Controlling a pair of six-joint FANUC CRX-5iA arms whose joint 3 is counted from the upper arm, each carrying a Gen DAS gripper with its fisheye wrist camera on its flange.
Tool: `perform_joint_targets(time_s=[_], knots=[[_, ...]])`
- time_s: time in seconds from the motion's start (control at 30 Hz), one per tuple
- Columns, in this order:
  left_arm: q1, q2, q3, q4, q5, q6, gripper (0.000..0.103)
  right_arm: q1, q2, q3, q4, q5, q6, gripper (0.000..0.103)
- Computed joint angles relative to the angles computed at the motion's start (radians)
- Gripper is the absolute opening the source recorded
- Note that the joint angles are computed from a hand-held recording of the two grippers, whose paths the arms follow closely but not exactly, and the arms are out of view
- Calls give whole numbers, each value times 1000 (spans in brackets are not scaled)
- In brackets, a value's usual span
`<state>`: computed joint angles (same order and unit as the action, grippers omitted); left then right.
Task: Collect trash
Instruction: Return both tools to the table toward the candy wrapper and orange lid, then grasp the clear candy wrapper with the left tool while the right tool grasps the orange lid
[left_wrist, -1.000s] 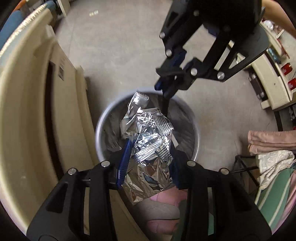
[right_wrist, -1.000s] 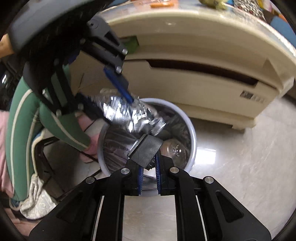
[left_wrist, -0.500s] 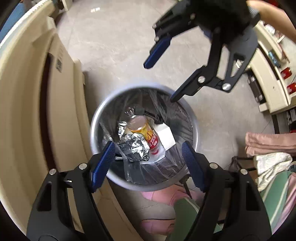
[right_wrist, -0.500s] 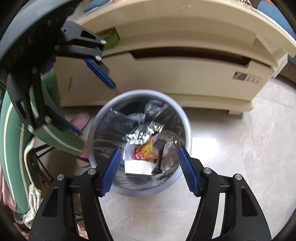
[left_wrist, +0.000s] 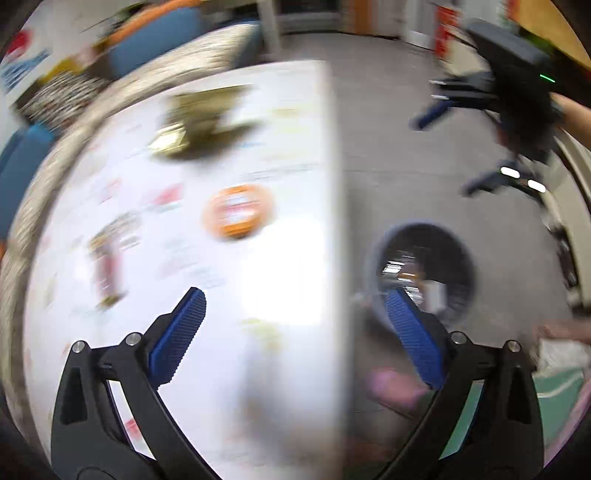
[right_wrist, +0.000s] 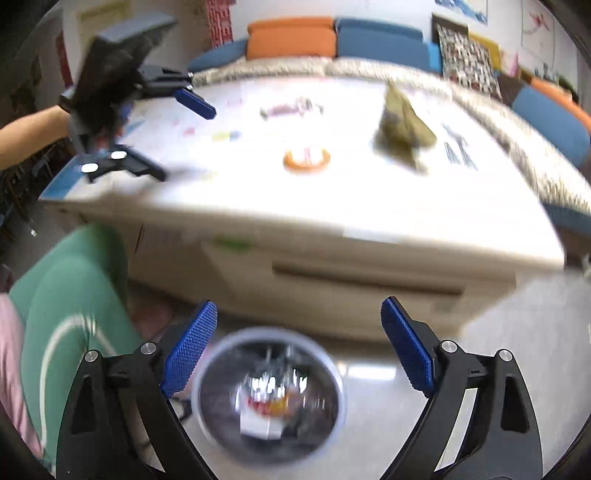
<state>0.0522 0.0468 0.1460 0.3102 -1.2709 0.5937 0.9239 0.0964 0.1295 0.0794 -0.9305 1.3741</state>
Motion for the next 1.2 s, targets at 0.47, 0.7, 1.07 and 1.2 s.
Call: perform_joint_targets(time_s=[0.47, 0.7, 1.07, 1.2], knots=[[108, 340, 355, -80, -10, 185, 96, -84, 463, 607, -114, -183, 59, 90], [125, 425, 427, -45, -28, 203, 96, -89, 538, 696, -138, -199, 105, 89], [149, 456, 458, 20, -33, 223, 26, -65, 585, 744, -71, -191, 142, 60], [139, 422, 428, -18, -14, 184, 15, -60, 573, 733, -70, -194, 147, 60]])
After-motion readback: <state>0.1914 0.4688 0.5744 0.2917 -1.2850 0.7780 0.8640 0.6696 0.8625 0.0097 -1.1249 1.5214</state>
